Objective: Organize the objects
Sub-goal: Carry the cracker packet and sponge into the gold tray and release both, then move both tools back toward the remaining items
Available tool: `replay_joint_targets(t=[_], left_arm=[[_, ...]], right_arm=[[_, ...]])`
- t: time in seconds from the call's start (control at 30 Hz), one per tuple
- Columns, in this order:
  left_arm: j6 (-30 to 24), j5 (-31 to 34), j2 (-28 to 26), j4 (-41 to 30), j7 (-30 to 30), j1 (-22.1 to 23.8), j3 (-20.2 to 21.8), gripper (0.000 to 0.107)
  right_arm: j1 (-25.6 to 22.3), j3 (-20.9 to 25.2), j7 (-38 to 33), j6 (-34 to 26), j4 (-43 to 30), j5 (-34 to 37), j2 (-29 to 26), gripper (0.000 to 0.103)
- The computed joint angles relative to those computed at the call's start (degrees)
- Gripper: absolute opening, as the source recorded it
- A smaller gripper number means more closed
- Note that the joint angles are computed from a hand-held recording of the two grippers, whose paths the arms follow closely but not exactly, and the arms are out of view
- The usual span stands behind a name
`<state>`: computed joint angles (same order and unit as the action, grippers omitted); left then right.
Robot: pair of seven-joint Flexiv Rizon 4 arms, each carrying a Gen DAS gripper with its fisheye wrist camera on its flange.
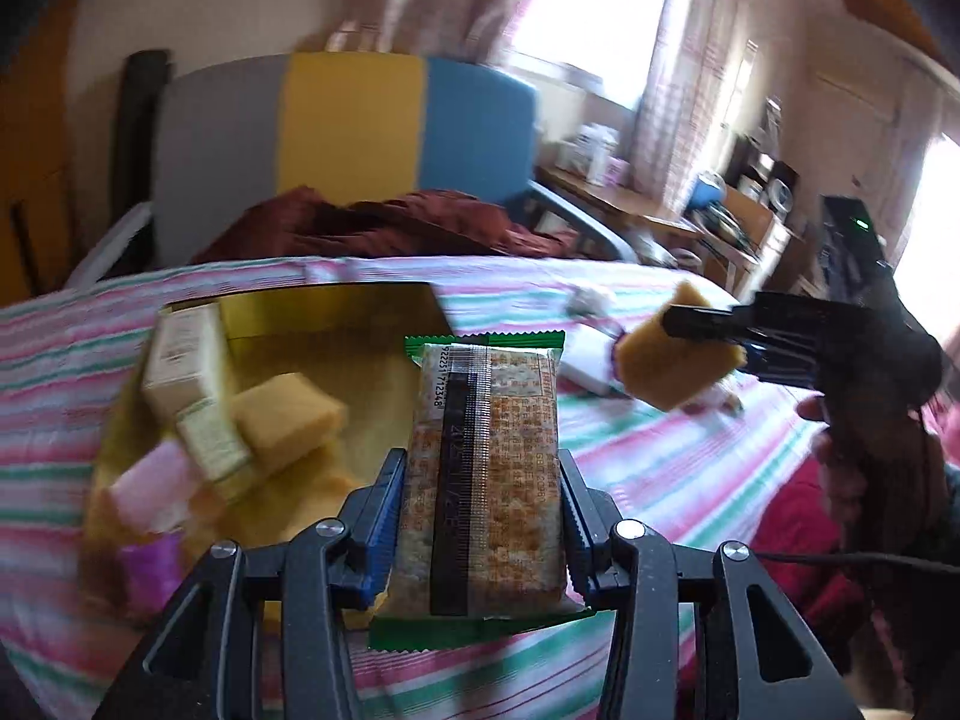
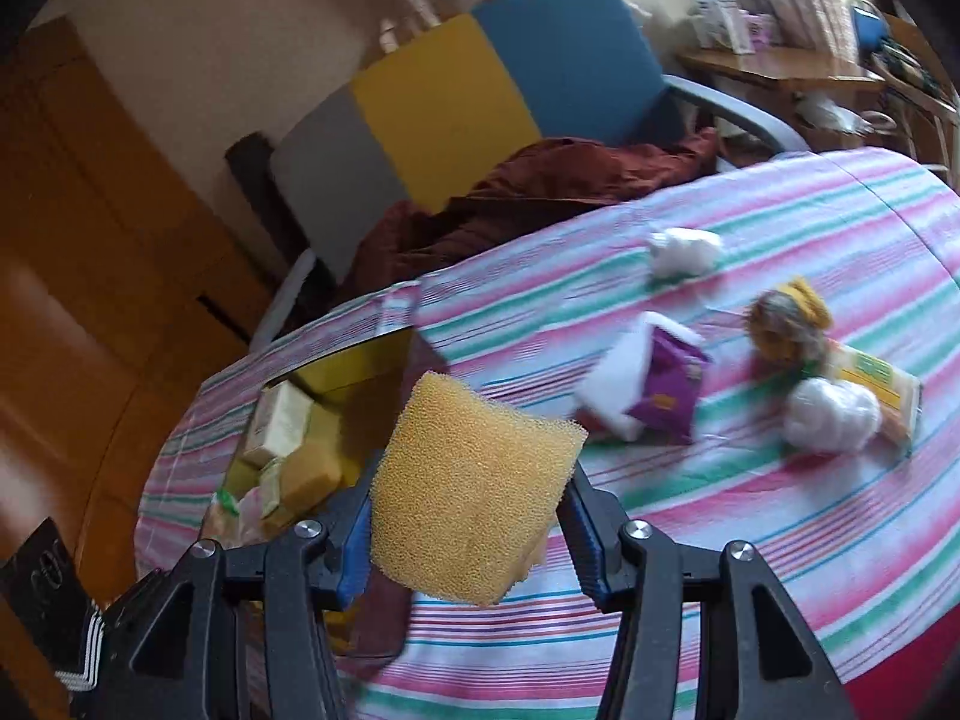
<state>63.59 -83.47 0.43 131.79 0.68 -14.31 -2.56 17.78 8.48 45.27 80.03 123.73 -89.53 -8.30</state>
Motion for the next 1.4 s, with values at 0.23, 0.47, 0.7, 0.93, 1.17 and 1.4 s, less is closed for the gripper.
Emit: replay_joint_targets(t=[0.23,0.47,0.7,0.93,1.17,1.4], left_arm=[[3.5,-0.3,-4.0,-2.5,-4.9,4.1,1.6,0.047],[5.7,-0.9,-6.4,-3.3,-5.9,6.9,1.4,0.061],[7.1,-4.3,-5.5,-2.4,-2.9,6.7,1.2,0.064],[12.2,-6.4,-4.9,-2.5,-1.7,4.6,0.7,0.069],[18.3,-10.0,-4.8,-2.8,0.5,2.0,0.2,0.075],[21.4,-10.5,-4.8,-2.6,1.2,0.2,0.3,0.076]], right_arm=[[5.1,-0.3,-13.3,2.6,-9.6,8.0,-8.4,0.054],[9.7,2.7,-34.6,-3.2,-17.3,29.6,-15.8,0.068],[14.6,-1.6,-35.2,-2.8,-15.8,34.7,-15.2,0.081],[19.8,-6.7,-32.0,-3.0,-12.2,33.7,-12.7,0.081],[20.5,-5.7,-29.1,-8.1,-11.0,27.6,-10.8,0.081],[19.5,-2.8,-29.4,-14.0,-11.2,24.1,-9.7,0.081]])
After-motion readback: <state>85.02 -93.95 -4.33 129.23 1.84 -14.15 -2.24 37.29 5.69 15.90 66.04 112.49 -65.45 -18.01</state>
